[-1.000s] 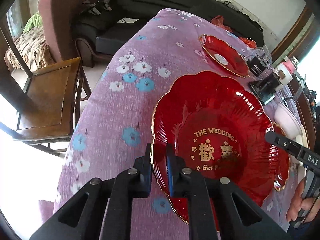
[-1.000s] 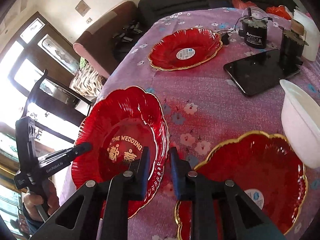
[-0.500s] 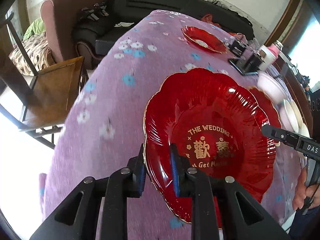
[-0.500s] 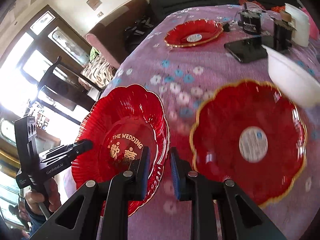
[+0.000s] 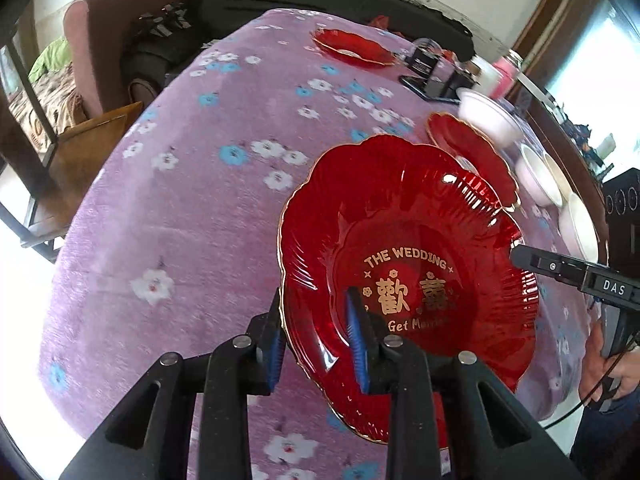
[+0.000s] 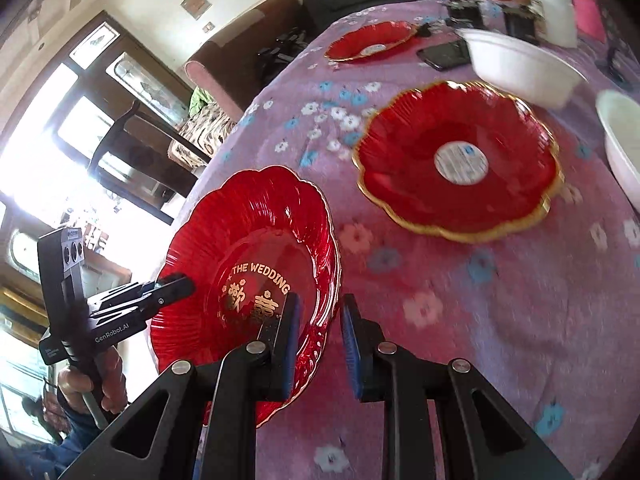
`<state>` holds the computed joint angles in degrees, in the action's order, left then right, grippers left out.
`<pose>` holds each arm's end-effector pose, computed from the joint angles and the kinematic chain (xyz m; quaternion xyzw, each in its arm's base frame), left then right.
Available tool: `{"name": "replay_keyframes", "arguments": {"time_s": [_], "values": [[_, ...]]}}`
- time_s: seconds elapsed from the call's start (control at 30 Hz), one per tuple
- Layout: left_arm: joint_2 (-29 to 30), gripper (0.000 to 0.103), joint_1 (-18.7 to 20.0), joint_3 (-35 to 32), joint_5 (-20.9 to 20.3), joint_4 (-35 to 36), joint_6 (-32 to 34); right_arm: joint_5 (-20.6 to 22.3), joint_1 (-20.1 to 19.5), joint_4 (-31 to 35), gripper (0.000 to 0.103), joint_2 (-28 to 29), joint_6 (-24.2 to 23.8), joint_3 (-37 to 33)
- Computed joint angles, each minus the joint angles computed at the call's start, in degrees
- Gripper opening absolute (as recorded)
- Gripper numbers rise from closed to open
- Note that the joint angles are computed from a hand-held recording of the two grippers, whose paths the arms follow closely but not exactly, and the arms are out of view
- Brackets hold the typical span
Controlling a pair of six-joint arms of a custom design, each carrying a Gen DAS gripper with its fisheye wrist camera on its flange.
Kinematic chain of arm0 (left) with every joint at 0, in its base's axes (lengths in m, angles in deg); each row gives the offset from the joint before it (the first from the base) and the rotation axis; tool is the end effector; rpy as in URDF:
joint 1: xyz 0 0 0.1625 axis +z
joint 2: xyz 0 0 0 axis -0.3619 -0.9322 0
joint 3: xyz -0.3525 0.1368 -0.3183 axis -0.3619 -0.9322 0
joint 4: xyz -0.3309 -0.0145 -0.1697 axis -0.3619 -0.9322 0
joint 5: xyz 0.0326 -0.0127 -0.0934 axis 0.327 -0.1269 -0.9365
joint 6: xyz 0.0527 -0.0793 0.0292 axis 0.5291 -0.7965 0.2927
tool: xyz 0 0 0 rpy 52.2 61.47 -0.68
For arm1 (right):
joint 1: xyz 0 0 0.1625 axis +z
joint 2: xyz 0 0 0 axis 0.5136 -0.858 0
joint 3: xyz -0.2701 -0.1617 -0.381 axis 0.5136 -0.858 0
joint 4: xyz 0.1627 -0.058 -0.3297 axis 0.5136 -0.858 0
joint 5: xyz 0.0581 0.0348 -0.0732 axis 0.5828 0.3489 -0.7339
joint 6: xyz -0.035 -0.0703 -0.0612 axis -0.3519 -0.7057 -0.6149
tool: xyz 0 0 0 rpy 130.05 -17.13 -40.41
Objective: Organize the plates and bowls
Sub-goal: 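Carry the wedding plate and lower it flat onto the cloth, open both grippers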
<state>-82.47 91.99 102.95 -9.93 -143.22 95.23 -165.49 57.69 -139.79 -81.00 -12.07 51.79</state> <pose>-0.0693 -0.7241 0.1624 0.2806 0.9324 -0.1083 0.2003 0.0995 -0.6315 0.0524 0.0554 -0.9452 0.2975 0.1225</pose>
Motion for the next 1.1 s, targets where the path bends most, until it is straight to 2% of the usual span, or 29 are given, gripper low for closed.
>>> {"name": "replay_keyframes", "arguments": {"time_s": [0.37,0.47,0.53,0.57,0.77,1.1], "values": [[0.4,0.026,-0.5,1.6,-1.3,-0.5,0.0,2.7,-2.3,-5.2,0.024,-0.9,0.8,4.7],[0.1,0.036,-0.5,2.0,-1.7,-0.9,-0.1,2.9,-2.5,-5.4,0.024,-1.1,0.6,5.1],[-0.3,0.05,-0.6,2.7,-1.4,-2.1,0.2,3.6,-2.9,-6.1,0.024,-1.4,0.5,5.8],[-0.5,0.051,-0.7,3.0,-1.3,-2.7,0.4,3.6,-2.9,-6.8,0.025,-1.5,0.4,6.1],[-1.8,0.052,-0.4,3.2,-1.9,-2.1,-0.2,6.1,-4.6,-12.8,0.025,-3.2,-0.3,10.0],[-3.2,0.053,-1.3,4.0,-1.7,-2.8,0.5,10.1,-7.0,-17.0,0.025,-5.2,1.0,13.0]]}}
